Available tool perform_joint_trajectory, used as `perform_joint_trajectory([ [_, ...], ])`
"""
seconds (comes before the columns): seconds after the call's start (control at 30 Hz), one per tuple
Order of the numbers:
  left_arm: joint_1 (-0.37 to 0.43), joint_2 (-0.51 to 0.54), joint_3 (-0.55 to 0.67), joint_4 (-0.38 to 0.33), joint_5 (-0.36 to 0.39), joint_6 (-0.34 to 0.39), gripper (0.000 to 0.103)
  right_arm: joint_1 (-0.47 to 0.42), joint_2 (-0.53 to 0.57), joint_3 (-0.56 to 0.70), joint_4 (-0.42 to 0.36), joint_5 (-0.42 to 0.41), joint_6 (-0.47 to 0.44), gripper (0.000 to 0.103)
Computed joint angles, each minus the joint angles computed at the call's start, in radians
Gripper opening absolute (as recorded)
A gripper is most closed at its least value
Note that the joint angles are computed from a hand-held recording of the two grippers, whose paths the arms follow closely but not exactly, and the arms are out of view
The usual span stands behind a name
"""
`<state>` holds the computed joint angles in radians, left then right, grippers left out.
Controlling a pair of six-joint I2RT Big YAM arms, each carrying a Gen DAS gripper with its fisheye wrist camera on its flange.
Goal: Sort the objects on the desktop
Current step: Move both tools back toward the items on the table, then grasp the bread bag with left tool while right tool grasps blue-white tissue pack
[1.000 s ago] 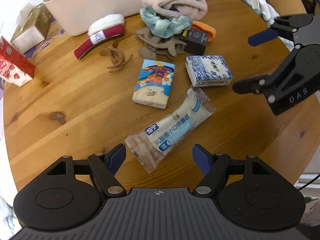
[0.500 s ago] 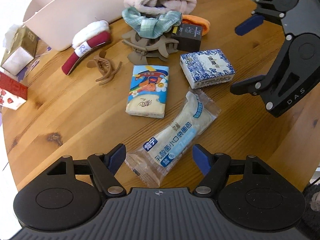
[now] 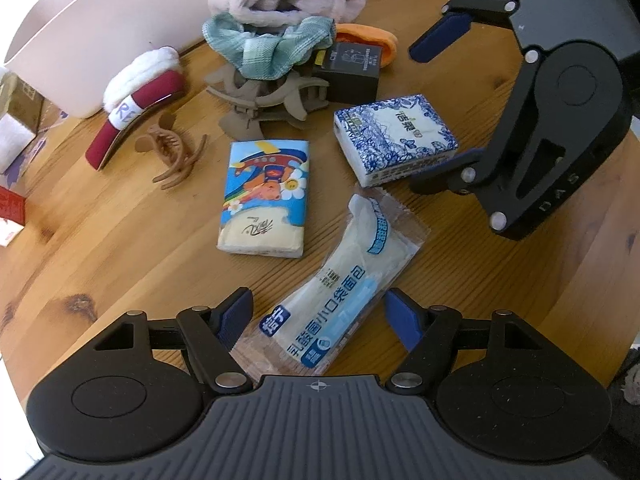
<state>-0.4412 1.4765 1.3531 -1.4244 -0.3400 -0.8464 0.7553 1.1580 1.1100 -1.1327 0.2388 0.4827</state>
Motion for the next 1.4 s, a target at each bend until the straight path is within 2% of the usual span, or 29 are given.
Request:
perform_joint_trajectory([
  [0.1, 0.008, -0.006, -0.006, 0.016, 0.012, -0.002, 0.074, -0.014, 0.0, -0.003, 0.014, -0.022, -0.009, 0.09],
  [0.17, 0.013, -0.011, -0.011, 0.024, 0.021, -0.008, 0.073, -0.021, 0.002, -0.004, 0.021, -0.037, -0.017, 0.089],
  [0.27, 0.017, -0.023, -0.023, 0.041, 0.034, -0.02, 0.068, -0.032, 0.004, -0.006, 0.037, -0.077, -0.024, 0.087],
  [0.4, 0.013, -0.028, -0.027, 0.054, 0.026, -0.001, 0.062, -0.031, 0.014, 0.002, 0.043, -0.079, -0.042, 0.082],
  [0.5, 0.013, -0.026, -0.023, 0.053, 0.026, 0.002, 0.057, -0.034, 0.024, 0.014, 0.045, -0.078, -0.047, 0.063],
  [0.63, 0.011, -0.027, -0.019, 0.057, 0.022, 0.009, 0.036, -0.035, 0.036, 0.035, 0.019, -0.069, -0.028, 0.044],
  [0.93, 0.002, -0.065, -0.053, 0.069, 0.035, 0.019, 0.03, -0.011, 0.029, 0.042, -0.035, -0.049, 0.057, 0.043],
  [1.27, -0.05, -0.137, -0.123, 0.086, 0.021, -0.031, 0.027, 0.04, -0.017, 0.043, -0.089, 0.016, 0.167, 0.043],
  [1.4, -0.066, -0.165, -0.13, 0.086, 0.003, -0.071, 0.027, 0.067, -0.051, 0.033, -0.099, 0.058, 0.254, 0.043],
])
